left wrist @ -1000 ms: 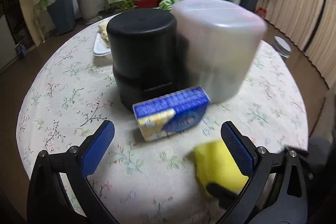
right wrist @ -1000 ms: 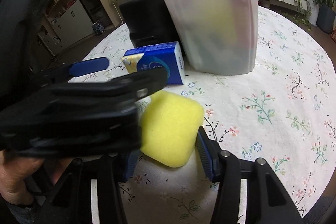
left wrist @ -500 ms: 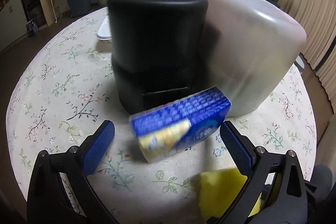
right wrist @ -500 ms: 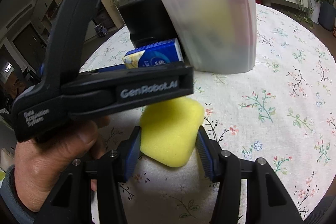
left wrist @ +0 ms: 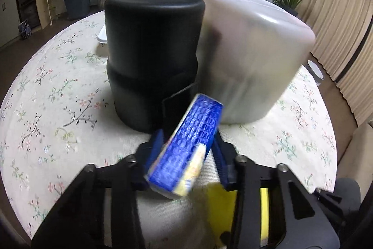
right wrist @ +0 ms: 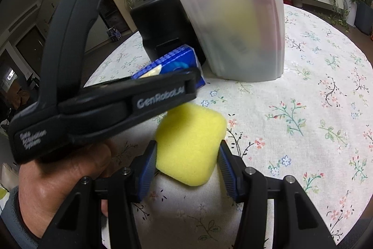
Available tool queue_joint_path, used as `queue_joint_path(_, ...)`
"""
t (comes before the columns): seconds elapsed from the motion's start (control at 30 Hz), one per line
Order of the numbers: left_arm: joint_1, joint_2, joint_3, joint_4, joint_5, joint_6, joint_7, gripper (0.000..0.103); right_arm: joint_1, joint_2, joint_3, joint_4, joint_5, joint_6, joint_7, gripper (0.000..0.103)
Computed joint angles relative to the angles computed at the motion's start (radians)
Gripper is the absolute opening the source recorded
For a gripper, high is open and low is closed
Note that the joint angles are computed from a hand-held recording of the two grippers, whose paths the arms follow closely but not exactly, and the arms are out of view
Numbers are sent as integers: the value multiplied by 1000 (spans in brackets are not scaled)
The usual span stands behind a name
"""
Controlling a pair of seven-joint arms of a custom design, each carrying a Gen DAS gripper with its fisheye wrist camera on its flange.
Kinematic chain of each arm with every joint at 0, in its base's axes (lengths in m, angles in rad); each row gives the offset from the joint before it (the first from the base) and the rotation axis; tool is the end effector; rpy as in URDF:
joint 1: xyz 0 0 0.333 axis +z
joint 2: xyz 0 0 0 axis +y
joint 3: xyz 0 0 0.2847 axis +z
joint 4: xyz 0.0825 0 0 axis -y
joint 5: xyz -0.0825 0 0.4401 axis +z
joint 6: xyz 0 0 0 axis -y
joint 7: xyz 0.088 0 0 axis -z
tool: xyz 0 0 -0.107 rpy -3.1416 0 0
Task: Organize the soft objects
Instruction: 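Grasp the blue tissue pack with the left tool while the right tool holds the sponge, then carry the tissue pack and yellow sponge over the white tray with both tools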
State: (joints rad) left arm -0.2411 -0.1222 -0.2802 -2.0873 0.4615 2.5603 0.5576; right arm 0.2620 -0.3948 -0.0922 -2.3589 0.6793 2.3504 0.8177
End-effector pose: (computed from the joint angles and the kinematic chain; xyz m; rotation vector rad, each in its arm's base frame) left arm 0.5308 -0.3171 0.4888 -2.0146 1.6962 -0.7757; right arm 0.5191 0.0969 0.4715 -2.1172 1.2169 -0.0402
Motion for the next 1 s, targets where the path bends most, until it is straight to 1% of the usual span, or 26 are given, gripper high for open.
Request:
queue_joint_path(0.03, -3, -13, 0, -13, -8, 4, -1, 23, 0, -6, 0, -4, 1, 4, -4, 52)
queue_joint_path(0.2, -3, -90, -9, -85, -37, 9, -19, 21, 0, -47, -6, -32, -14, 20, -32, 49)
queue_joint_path(0.23, -4, -136, -6, -132, -53, 21, -18, 21, 1, -48, -9, -31, -16, 18, -34, 48)
queue_joint_path(0.33, 5, -208, -24, -187, -72, 18, -40, 21, -3, -68, -17, -41, -28, 7, -45, 48)
queue_joint_path(0.5, 6, -313, -60, -248, -89, -28, -49, 21, -17, -110, -30, -59, -56, -30, -47, 48)
queue_joint_path(0.6, -1, -342, -81, -255, -94, -63, -43, 21, -25, -123, -32, -65, -71, -31, -44, 48)
queue_joint_path(0.77, -17, -377, -101, -271, -104, -87, -41, 21, -39, -148, -39, -69, -101, -26, -49, 48)
queue_joint_path(1.0, -21, -370, -112, -248, -96, -119, -46, 21, -49, -171, -53, -69, -128, -6, -55, 48)
